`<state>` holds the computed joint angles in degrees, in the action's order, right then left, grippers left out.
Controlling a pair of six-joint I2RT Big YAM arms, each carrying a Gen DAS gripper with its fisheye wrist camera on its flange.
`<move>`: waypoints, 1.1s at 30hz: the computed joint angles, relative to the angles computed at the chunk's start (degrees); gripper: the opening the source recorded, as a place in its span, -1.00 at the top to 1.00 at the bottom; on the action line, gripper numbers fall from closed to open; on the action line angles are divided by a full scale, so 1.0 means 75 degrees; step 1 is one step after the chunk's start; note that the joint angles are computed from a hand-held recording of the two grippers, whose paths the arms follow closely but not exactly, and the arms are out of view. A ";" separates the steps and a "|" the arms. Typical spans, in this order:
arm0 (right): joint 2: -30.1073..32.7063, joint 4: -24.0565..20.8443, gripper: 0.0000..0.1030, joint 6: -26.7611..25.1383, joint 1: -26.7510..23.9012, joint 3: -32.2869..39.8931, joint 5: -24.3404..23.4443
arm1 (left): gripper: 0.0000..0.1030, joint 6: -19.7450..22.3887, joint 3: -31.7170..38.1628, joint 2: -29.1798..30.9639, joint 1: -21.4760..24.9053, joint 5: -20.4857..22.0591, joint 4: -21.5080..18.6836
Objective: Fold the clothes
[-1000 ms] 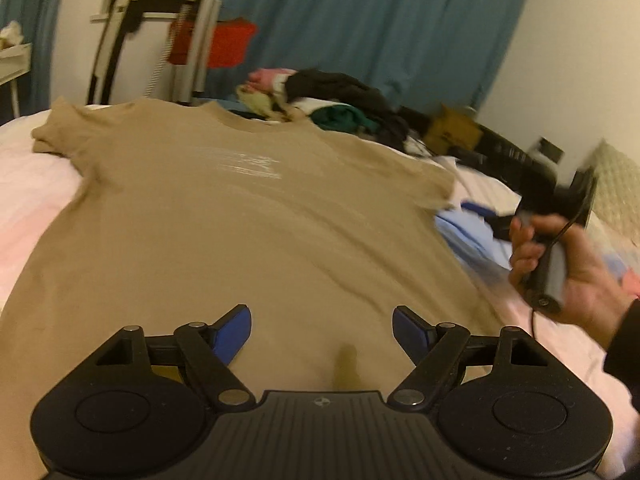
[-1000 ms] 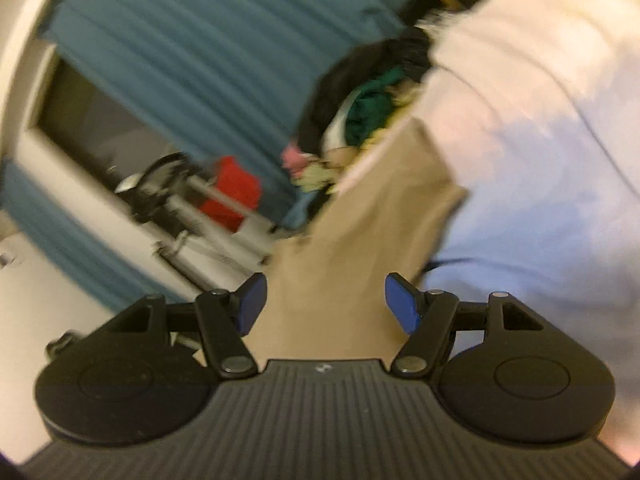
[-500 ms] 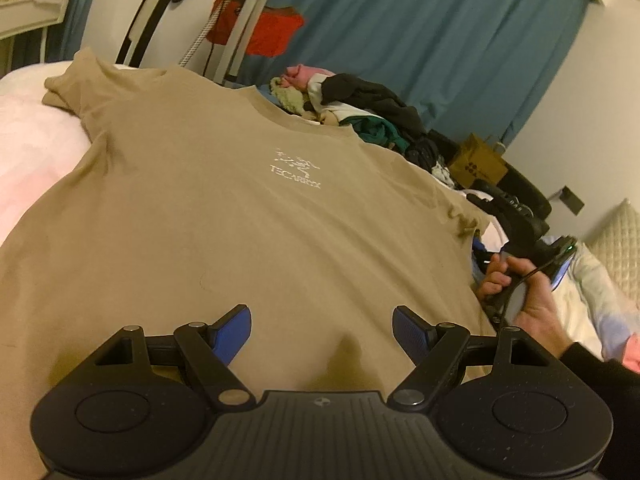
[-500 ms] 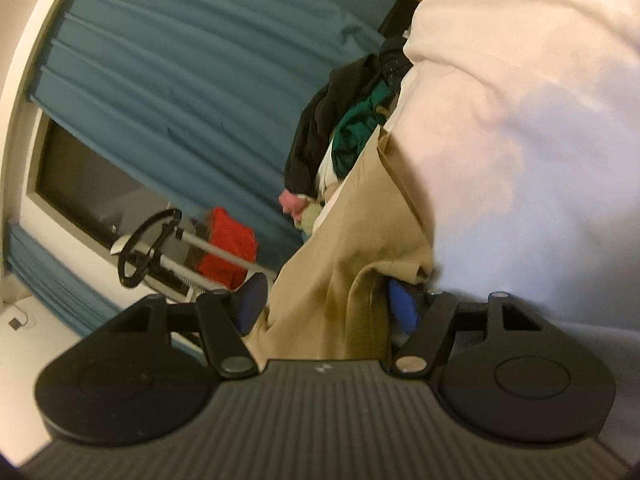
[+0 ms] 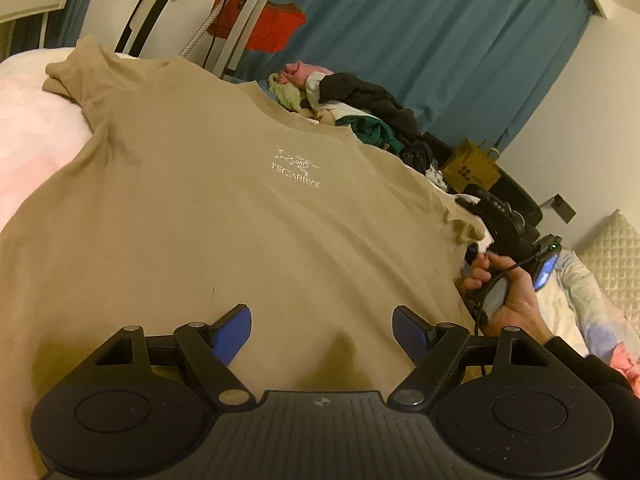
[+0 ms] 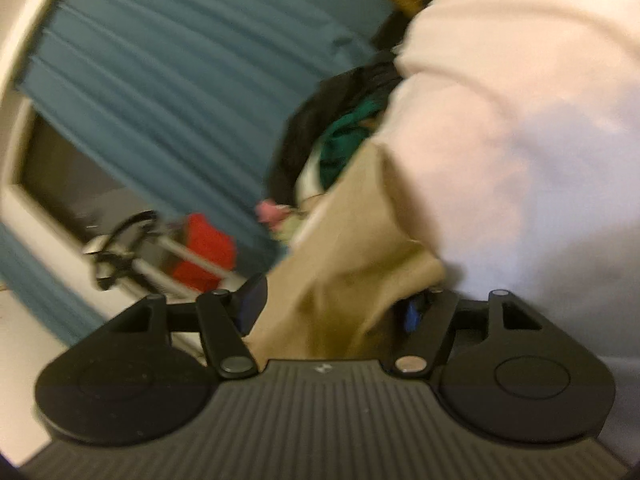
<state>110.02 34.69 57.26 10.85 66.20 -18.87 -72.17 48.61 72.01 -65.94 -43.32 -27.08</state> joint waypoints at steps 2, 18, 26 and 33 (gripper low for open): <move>0.0215 0.0389 -0.32 -0.0081 -0.0003 0.0261 -0.0160 | -0.54 0.0007 0.0049 0.0031 -0.0042 -0.0084 -0.0002; -0.1123 -0.3897 0.82 -0.5080 0.2010 0.1721 0.4713 | -0.56 0.0479 0.0171 -0.1011 0.0259 -0.0188 -0.1673; 0.0002 -0.4759 0.82 -0.7447 0.3454 0.3530 0.5838 | -0.59 0.0074 0.0140 -0.1861 -0.0077 -0.1592 -0.3674; 0.1572 -0.6279 0.82 -0.8064 0.4156 0.5427 0.5724 | -0.60 0.0192 -0.0356 -0.2127 0.0404 -0.1315 -0.3513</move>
